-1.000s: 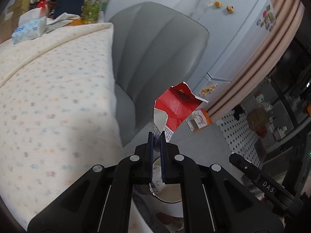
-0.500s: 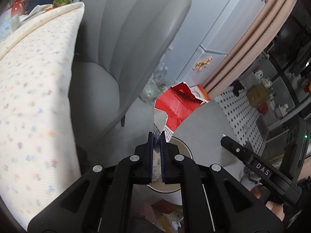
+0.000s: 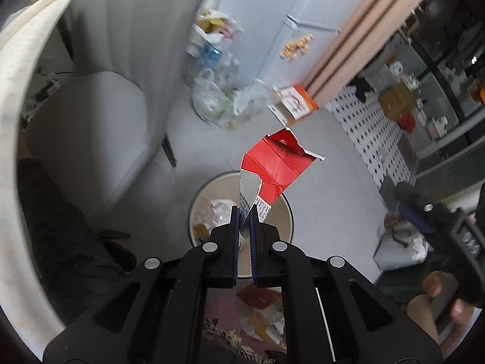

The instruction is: Collect trash

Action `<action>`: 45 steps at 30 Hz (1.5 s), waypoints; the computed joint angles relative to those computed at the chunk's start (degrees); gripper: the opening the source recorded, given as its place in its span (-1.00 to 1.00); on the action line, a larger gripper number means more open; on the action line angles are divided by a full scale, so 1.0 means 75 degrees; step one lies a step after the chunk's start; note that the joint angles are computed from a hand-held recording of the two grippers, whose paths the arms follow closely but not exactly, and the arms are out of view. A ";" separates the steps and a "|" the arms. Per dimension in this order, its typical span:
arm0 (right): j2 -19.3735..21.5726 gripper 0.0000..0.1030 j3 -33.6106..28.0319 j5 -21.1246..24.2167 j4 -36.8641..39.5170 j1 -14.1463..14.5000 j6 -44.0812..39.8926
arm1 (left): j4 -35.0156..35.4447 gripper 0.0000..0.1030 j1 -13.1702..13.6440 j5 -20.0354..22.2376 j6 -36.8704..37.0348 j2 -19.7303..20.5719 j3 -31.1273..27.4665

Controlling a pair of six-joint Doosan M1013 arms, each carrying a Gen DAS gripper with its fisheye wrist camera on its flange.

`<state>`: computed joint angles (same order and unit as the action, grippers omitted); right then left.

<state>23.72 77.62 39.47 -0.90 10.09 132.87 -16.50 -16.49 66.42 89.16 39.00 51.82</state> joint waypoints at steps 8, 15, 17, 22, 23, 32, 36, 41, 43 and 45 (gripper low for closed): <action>-0.0259 0.54 0.0374 -0.0106 -0.0153 -0.0171 0.0282 | -0.0294 0.54 -0.0173 0.0076 0.0311 0.0097 -0.0174; -0.0347 0.65 0.0418 -0.0195 -0.0076 -0.0123 0.0234 | -0.0354 0.67 0.0051 -0.0197 -0.0008 -0.0127 -0.0098; -0.0384 0.73 0.0392 -0.0228 -0.0174 -0.0066 0.0249 | -0.0423 0.76 0.0148 -0.0372 -0.0124 -0.0254 0.0003; -0.0479 0.85 0.0233 -0.0280 -0.0540 0.0112 0.0303 | -0.0375 0.89 0.0332 -0.1019 -0.0447 -0.0635 0.0368; -0.0496 0.85 0.0212 -0.0294 -0.0558 0.0141 0.0281 | -0.0331 0.89 0.0373 -0.1160 -0.0483 -0.0741 0.0458; -0.0648 0.85 -0.0153 -0.0282 -0.1204 0.0620 0.0150 | -0.0106 0.89 0.0647 -0.2028 -0.0617 -0.1511 0.1092; -0.0680 0.85 -0.0335 -0.0215 -0.1547 0.0817 0.0202 | 0.0195 0.89 0.0715 -0.2364 -0.0705 -0.1846 0.1362; -0.0759 0.85 -0.0465 -0.0346 -0.1977 0.1070 0.0337 | 0.0562 0.89 0.0846 -0.2730 -0.0872 -0.2254 0.1707; -0.0789 0.85 -0.0516 -0.0402 -0.2022 0.1171 0.0241 | 0.0759 0.89 0.0899 -0.2895 -0.0955 -0.2432 0.1885; -0.0809 0.85 -0.0573 -0.0369 -0.2207 0.1268 0.0294 | 0.0900 0.89 0.0940 -0.3027 -0.1031 -0.2579 0.2046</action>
<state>17.65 73.32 36.70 -17.46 19.60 135.08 -9.75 -9.44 43.72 81.42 19.66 67.17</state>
